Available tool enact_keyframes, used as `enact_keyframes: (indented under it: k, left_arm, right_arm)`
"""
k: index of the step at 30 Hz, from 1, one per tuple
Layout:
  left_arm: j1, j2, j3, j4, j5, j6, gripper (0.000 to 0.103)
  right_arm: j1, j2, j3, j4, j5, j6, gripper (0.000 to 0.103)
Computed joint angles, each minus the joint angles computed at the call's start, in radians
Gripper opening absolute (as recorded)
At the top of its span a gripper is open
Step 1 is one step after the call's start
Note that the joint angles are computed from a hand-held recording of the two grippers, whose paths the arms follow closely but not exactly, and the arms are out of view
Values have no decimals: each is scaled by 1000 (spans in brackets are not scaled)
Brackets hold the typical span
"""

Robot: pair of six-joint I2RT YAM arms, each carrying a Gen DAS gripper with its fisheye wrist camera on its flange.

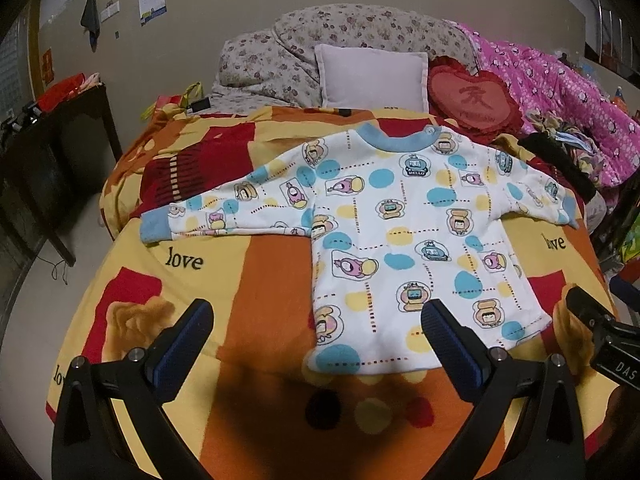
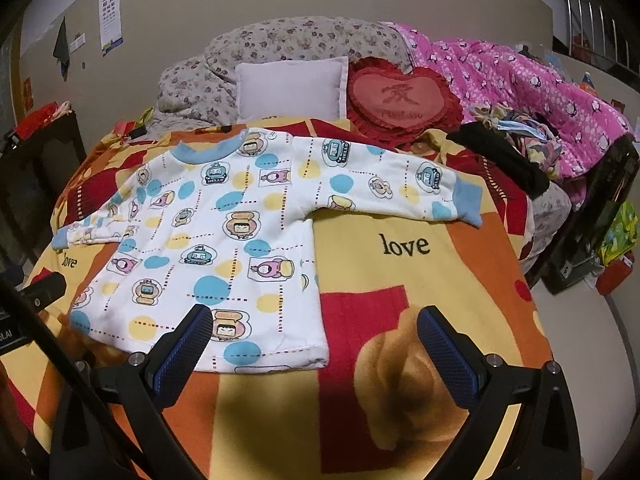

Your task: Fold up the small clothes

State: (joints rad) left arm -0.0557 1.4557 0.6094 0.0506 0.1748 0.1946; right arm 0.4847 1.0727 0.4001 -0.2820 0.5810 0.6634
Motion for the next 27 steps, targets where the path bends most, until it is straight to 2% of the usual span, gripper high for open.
enact_keyframes:
  k: [27]
  left_arm:
    - [-41, 25, 3, 20, -13, -19, 103]
  right_arm:
    - [-27, 70, 25, 43, -16, -28, 103]
